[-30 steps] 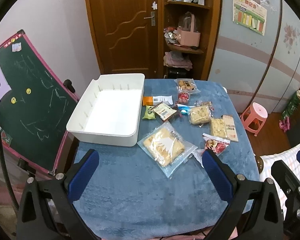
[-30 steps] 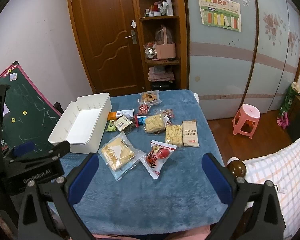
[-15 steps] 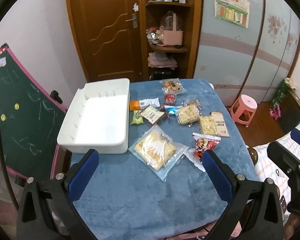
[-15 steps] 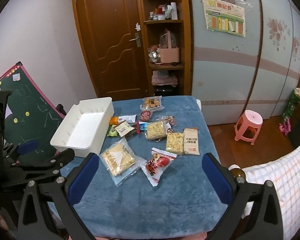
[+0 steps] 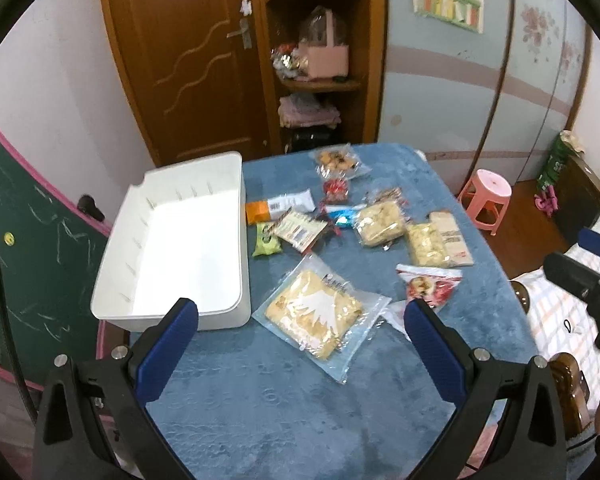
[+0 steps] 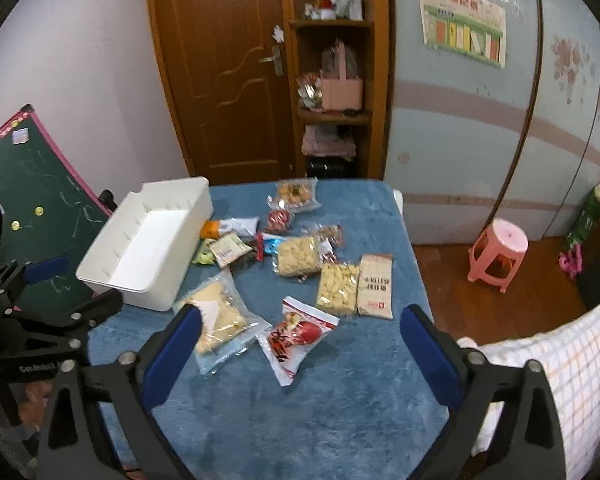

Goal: Organize snacks
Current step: 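Grasp the bread bag with the left tool while the right tool grasps the red-and-white bag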

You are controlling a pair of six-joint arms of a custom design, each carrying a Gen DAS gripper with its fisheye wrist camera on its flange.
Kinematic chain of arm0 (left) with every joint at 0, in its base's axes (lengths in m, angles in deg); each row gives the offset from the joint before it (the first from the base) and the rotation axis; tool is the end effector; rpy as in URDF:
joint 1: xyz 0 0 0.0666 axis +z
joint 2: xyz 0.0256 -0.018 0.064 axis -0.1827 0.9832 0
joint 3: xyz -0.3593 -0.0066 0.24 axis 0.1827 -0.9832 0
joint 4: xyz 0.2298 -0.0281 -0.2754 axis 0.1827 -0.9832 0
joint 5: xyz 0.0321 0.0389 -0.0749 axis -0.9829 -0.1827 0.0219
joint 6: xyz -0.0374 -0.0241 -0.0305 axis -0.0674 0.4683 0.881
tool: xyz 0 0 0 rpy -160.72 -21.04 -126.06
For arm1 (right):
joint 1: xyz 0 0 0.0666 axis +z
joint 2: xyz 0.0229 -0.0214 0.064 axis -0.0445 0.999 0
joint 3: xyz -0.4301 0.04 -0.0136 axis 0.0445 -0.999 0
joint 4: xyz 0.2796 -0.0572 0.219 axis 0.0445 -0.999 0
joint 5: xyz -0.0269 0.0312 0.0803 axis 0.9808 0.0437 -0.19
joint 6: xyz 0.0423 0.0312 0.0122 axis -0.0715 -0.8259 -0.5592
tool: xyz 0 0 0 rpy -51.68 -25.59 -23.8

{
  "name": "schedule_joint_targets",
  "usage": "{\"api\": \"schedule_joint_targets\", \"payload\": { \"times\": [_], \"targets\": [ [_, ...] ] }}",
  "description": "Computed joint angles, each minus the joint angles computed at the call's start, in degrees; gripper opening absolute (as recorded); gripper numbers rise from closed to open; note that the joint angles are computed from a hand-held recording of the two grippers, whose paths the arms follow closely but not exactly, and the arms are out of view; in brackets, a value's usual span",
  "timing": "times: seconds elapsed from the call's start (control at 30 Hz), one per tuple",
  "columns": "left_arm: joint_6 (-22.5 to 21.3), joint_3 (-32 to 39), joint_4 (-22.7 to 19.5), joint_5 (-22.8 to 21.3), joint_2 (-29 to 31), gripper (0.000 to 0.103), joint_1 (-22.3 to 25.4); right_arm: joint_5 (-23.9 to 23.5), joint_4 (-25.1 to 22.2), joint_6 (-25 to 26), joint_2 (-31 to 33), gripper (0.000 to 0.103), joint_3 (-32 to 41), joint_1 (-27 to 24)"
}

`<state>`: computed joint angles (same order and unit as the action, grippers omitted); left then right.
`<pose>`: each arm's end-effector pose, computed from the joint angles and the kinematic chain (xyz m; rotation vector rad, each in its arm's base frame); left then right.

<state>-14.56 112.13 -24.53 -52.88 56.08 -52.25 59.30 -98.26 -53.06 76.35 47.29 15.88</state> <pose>0.3294 -0.2744 0.4960 0.0605 2.4728 0.0303 0.3128 0.1011 0.5183 -0.1787 2.4082 0.1312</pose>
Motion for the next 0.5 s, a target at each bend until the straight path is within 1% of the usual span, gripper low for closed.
{"api": "schedule_joint_targets", "payload": {
  "times": [0.07,0.2,0.27,0.37,0.47,0.5],
  "targets": [
    [-0.01,-1.19,0.45,2.55,1.47,0.102,1.65,-3.11,0.05,-0.54,1.40,0.087,-0.84,-2.22],
    [0.25,-3.40,1.79,5.79,4.37,0.100,3.50,-8.06,1.03,-1.44,4.47,0.083,-3.61,-5.54],
    [1.36,-4.43,2.75,7.43,5.63,0.100,4.18,-9.57,1.65,-1.54,5.73,0.083,-4.56,-6.24],
    [4.49,-5.84,4.69,10.72,7.65,0.100,5.39,-12.52,2.81,-1.76,8.24,0.083,-6.09,-7.34],
    [6.45,-6.45,5.89,12.05,9.68,0.100,6.43,-15.49,4.03,-2.40,10.78,0.083,-7.48,-8.05],
    [7.51,-6.67,6.62,13.36,10.54,0.100,7.11,-16.39,4.52,-2.68,11.93,0.083,-7.94,-8.23]
  ]
}}
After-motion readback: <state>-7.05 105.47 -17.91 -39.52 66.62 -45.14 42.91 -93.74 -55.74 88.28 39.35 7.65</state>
